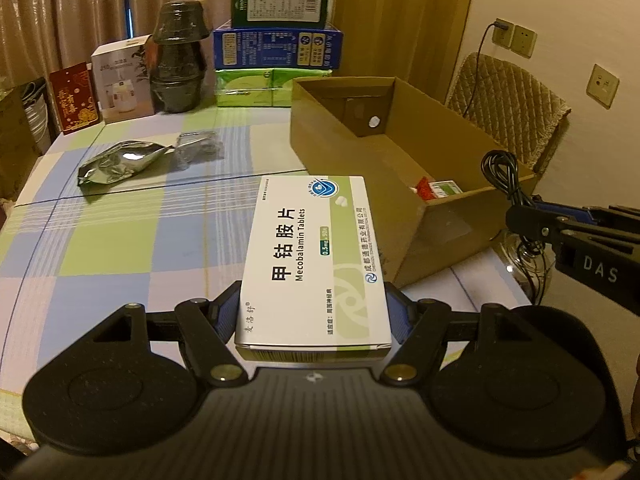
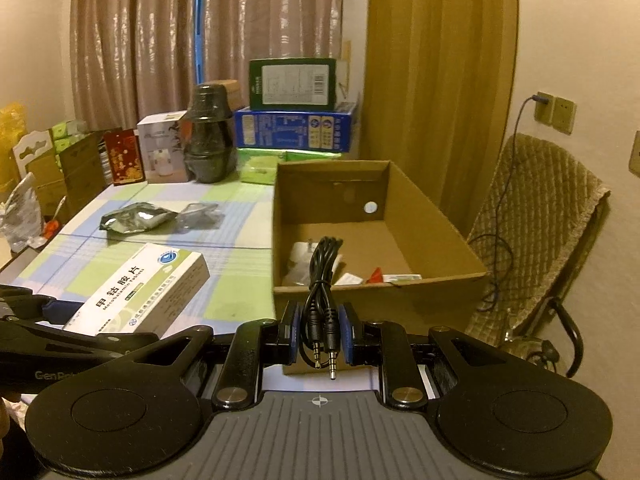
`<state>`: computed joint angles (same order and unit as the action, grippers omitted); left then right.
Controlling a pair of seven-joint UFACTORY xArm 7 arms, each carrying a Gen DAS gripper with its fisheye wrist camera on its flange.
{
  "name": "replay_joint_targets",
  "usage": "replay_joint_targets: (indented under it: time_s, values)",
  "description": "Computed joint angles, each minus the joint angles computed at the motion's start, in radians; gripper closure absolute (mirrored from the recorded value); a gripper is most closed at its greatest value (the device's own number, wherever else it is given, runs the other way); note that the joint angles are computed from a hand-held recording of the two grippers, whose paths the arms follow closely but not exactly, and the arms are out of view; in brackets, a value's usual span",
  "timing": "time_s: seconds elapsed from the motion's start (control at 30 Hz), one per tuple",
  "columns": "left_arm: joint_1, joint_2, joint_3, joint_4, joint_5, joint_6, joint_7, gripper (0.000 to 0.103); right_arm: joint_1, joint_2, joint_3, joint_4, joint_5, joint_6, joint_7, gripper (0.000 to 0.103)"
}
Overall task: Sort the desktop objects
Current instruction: 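Carry the medicine box and cable over the cardboard box with both tools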
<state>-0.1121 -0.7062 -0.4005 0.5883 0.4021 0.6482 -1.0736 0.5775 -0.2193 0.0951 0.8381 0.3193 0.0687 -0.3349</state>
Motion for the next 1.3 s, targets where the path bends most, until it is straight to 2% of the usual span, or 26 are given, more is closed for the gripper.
replay_joint_targets:
  time_s: [0.3,0.67,0.9,1.3]
  values:
    - [0.011,0.083,-0.026,0.07,0.029,-0.026,-0.028,0.036,-0.012,0.003,-0.036,0.018,0.017,0.016,-0.044,0.086]
    - [0.018,0.217,-0.035,0.182,0.114,-0.062,-0.086,0.036,-0.051,0.038,-0.056,0.092,0.099,0.078,-0.163,0.086]
    - [-0.001,0.311,-0.008,0.263,0.165,-0.079,-0.118,0.036,-0.104,0.101,-0.04,0.194,0.188,0.156,-0.267,0.086]
    - [-0.048,0.468,0.071,0.423,0.254,-0.071,-0.198,0.036,-0.23,0.238,0.049,0.389,0.145,0.254,-0.316,0.086]
